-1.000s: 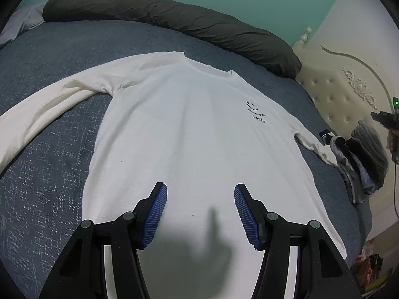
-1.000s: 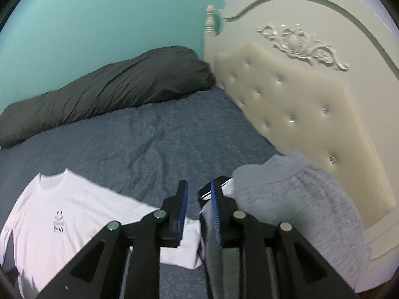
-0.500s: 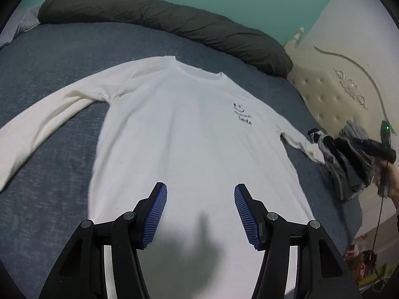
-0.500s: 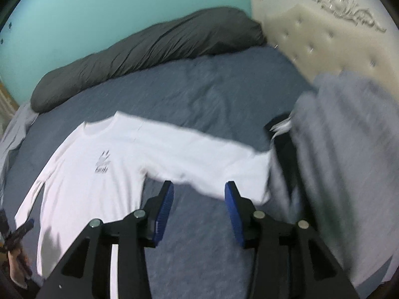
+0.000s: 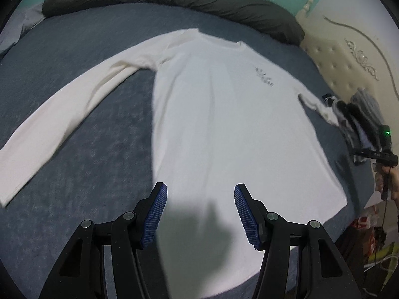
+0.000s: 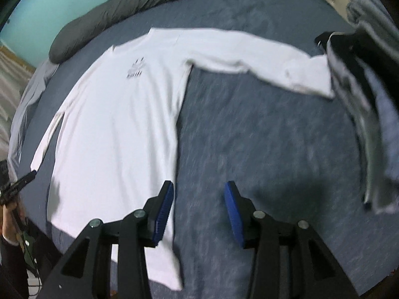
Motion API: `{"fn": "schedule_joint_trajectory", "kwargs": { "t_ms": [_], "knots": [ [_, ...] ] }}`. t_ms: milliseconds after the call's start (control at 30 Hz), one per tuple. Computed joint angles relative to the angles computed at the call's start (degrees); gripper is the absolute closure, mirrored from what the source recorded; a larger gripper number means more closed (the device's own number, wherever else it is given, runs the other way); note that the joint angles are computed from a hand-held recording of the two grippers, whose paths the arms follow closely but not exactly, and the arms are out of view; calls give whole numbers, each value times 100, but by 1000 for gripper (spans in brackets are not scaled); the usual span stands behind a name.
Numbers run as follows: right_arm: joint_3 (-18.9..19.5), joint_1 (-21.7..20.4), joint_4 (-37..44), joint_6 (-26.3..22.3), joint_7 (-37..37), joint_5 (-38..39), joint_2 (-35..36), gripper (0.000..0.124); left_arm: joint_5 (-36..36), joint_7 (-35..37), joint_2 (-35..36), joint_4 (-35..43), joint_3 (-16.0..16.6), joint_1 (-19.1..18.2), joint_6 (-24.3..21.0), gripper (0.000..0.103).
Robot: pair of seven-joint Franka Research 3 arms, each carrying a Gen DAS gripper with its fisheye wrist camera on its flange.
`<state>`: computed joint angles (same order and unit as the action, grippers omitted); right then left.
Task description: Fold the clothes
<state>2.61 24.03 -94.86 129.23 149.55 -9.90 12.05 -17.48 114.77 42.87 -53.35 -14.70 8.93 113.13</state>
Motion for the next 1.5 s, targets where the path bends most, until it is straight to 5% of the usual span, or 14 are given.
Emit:
{"fn": "schedule_joint_trajectory", "kwargs": {
  "t_ms": [400,800,1500],
  "knots": [
    [151,216,-151,59,-82,430,98,81,-12,98,-559,-1033,155,241,-91,42],
    [160,276,-344,-143,-115,40,-62,81,-4,217,-1019,-1606,206,185,157,42],
    [351,381,-1112,752,-168,640,-269,81,-145,308,-1301,-2199,321,260,201,42]
  ]
}}
